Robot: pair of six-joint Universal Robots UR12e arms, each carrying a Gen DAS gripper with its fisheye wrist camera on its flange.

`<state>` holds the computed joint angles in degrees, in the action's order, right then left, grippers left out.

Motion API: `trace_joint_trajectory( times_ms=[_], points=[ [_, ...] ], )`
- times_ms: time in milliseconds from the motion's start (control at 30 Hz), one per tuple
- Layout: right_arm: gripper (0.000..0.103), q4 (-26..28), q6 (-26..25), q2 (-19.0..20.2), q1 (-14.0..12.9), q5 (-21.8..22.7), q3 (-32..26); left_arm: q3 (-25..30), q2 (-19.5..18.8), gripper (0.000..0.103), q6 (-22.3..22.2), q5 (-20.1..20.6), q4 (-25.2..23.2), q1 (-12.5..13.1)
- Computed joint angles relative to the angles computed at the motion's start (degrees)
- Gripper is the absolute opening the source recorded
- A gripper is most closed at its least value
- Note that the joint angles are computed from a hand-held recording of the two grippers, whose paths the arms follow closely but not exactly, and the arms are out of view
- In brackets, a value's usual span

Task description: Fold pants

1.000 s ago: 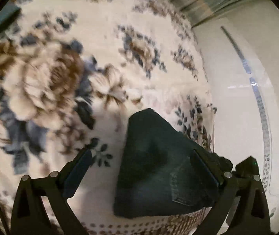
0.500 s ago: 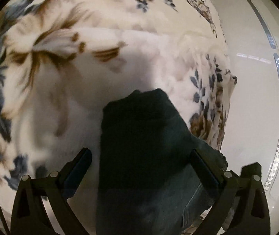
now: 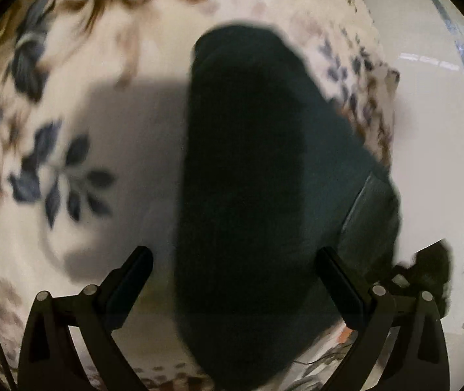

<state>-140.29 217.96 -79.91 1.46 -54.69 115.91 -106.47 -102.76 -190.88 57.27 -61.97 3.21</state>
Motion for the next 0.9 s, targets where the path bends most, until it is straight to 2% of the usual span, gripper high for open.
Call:
trace_joint_trajectory(
  times_ms=[67, 167, 233, 267, 300, 367, 433, 533, 600, 733, 767, 833, 900],
  points=[
    [0.020, 0.2, -0.9, -0.4, 0.0, -3.5, -0.2, -0.7, 0.0, 0.102, 0.6, 0.5, 0.6, -0.2],
    [0.021, 4.3, -4.1, 1.4, 0.0, -3.1, -1.3, -1.0, -0.1, 0.102, -0.5, 0.4, 1.6, -0.1],
    [0.031, 3.8, -4.2, 1.9, -0.6, -0.4, -1.2, -1.3, 0.4, 0.102, -1.9, -0.7, 2.4, 0.4],
    [0.043, 2.4, -2.4, 1.8, -1.7, 2.6, -0.3, -2.0, 1.1, 0.102, -3.1, -1.3, 4.0, 0.8],
    [0.063, -0.1, -0.3, 1.5, -1.9, 3.8, 0.5, -3.6, 2.7, 0.102, -6.3, -2.3, 8.0, 1.4],
    [0.088, -8.8, 5.3, -0.8, -2.8, 3.7, 3.9, -8.2, 5.8, 0.102, -13.9, -5.6, 18.6, 3.0],
    [0.088, -14.0, 9.8, -3.0, -3.1, 2.8, 6.8, -11.6, 8.1, 0.102, -20.9, -8.0, 25.2, 4.0],
    [0.089, -23.1, 17.9, -3.0, -3.2, 7.5, 11.0, -14.5, 8.9, 0.102, -27.5, -10.9, 28.3, 4.2],
    [0.088, -29.2, 22.5, -0.5, -2.2, 10.3, 12.0, -14.8, 7.3, 0.102, -30.1, -10.7, 30.9, 3.0],
    [0.089, -44.3, 31.6, 8.9, 1.2, 13.5, 10.1, -14.4, 4.9, 0.102, -33.3, -8.1, 35.1, 1.6],
    [0.091, -46.8, 32.7, 10.8, 2.3, 12.8, 9.0, -14.8, 5.0, 0.102, -34.5, -7.5, 36.0, 1.6],
    [0.092, -48.1, 32.6, 12.5, 3.9, 9.2, 7.6, -15.9, 5.4, 0.102, -38.0, -7.2, 39.7, 1.1],
    [0.092, -51.8, 35.8, 13.5, 4.3, 7.6, 7.4, -17.1, 6.9, 0.102, -39.0, -7.0, 40.0, 1.1]
  ],
)
